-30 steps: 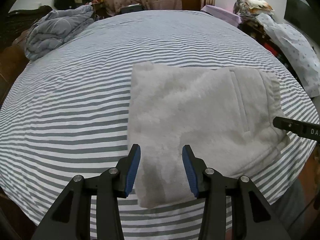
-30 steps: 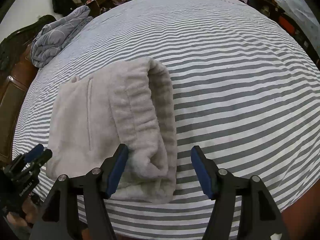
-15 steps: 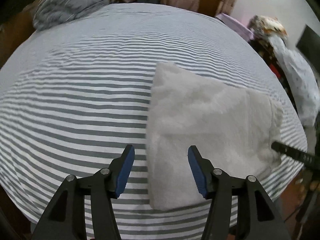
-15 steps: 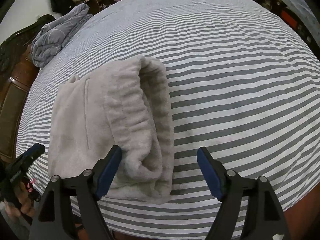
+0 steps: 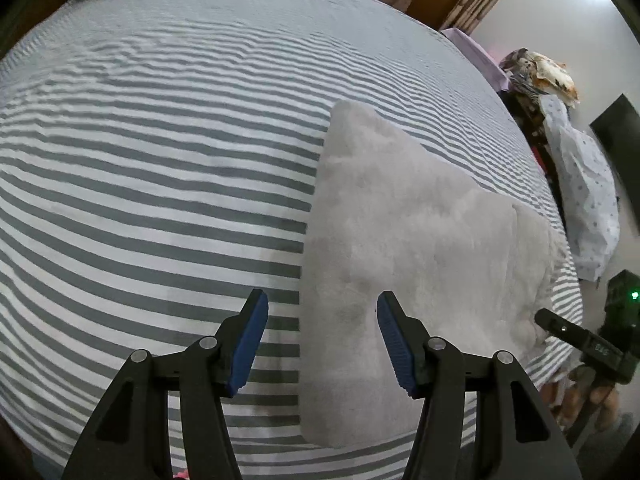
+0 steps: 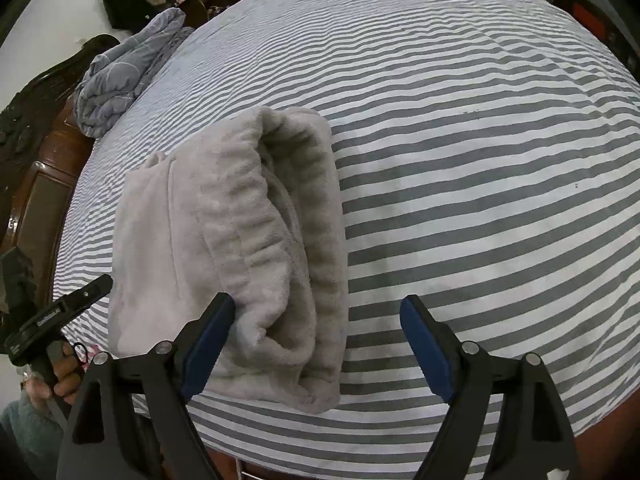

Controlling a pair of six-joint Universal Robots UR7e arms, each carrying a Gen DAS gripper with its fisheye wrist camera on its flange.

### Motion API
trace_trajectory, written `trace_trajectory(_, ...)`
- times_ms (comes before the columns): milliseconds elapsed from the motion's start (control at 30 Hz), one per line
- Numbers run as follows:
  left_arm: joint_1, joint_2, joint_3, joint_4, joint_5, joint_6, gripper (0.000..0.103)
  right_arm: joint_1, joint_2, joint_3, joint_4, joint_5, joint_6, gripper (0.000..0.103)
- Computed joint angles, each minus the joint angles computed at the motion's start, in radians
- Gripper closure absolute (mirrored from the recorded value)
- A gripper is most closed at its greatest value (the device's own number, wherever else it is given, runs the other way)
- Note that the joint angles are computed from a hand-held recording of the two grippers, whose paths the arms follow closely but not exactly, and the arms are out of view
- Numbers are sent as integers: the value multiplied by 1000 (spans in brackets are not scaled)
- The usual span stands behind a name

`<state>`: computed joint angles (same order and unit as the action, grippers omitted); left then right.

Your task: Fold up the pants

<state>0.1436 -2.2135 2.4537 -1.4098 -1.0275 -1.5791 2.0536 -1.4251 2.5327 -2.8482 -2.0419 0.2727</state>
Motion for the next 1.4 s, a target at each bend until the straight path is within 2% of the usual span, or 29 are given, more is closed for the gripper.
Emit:
trace_trajectory(200,35,-9,21,-74,-11,61,45,-52,-23,12,-7,70,-55,22)
trace_trajectory(467,99,-12,53,-190,-16,145,45,-179,-67,40,-22,220,-164,22)
trace_trajectory(667,127,-22,71,-233,-15,187,41,-245,-69,59,-43,309,-203,22)
trace_trajectory(733,137,-29,74,-241,-16,206,39,-270,-80,63,-37,335,-244,22)
trace_trajectory(967,180,-34,66,-279,-29,304,39,-347,-41,39,-18,473,-368,31)
trace_trajectory(1067,193,-46,71,-298,-36,328,38,-384,-22,42,-26,529,-389,31)
trace_trajectory(1333,211,-75,104,-363,-27,377,33,-387,-3,24,-12,541,-387,30)
trace_trajectory(1367,210,-73,105,-368,-27,377,33,-384,0,24,-18,539,-377,30)
trace_trajectory(1400,214,-67,108,-387,-35,389,39,-376,7,23,-27,528,-369,30)
